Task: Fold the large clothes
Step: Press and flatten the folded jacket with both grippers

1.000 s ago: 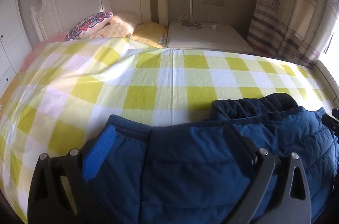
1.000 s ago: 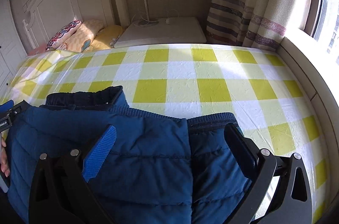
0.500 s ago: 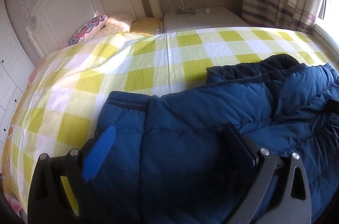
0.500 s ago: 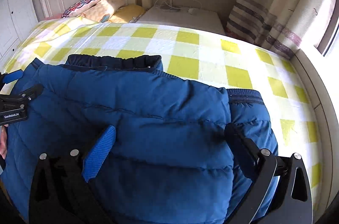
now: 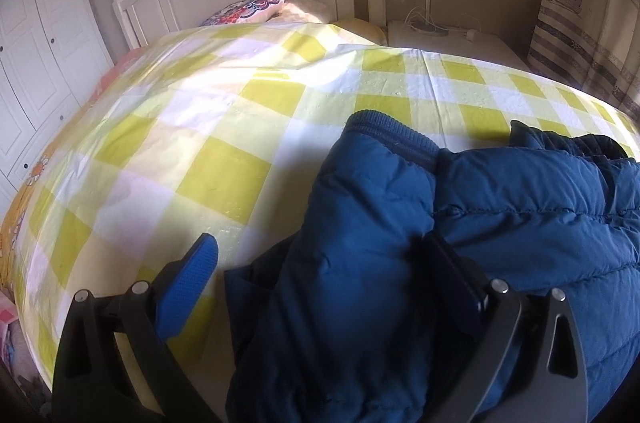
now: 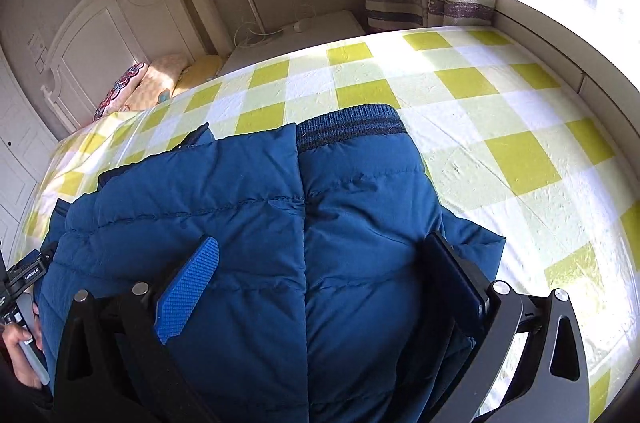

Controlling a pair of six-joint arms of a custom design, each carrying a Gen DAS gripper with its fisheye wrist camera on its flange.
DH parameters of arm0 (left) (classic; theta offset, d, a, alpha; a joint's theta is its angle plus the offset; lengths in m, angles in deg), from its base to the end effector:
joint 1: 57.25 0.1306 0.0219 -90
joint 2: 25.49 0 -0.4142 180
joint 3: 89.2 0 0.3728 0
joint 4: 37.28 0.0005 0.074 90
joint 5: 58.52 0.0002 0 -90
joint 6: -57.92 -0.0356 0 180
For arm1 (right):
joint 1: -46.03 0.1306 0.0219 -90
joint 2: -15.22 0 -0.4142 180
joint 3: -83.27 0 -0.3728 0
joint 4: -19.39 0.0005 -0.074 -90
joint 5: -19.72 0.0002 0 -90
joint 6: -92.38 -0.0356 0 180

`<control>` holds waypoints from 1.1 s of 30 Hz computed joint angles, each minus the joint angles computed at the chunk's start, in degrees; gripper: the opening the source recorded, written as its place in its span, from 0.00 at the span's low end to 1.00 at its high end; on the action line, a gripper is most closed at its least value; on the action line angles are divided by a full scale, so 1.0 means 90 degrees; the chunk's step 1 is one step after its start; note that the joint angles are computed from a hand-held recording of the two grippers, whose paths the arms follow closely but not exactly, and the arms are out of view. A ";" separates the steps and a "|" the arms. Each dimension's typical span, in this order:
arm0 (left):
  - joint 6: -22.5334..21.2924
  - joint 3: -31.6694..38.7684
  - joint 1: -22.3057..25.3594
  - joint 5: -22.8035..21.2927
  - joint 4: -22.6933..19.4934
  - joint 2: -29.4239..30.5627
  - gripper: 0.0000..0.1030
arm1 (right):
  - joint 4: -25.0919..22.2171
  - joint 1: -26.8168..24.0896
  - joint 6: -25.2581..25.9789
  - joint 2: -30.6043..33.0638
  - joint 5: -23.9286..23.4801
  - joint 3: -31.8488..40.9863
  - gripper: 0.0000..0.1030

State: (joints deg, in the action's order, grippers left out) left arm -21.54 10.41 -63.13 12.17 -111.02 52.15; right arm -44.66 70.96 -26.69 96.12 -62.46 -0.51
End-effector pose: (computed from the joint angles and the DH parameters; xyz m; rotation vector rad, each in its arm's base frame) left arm 0.3447 -0.0242 0.5900 -0.2411 2.4141 0.2879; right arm 0.3540 0.1586 0.5558 0.1501 2.4237 0.2672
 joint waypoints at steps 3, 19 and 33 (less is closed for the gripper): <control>0.0031 0.0186 -0.0407 -0.0349 0.0014 -0.0223 0.98 | -0.0225 0.0565 0.0030 -0.0141 0.0730 0.0280 0.95; -0.0388 -0.0149 -0.1823 -0.0039 0.0138 -0.0213 0.98 | -0.0459 0.2276 0.1383 0.0357 0.1113 0.0582 0.95; -0.0118 -0.0787 0.0313 0.0748 0.0358 -0.0891 0.98 | 0.0158 0.0509 -0.0010 -0.0648 0.0516 -0.0691 0.96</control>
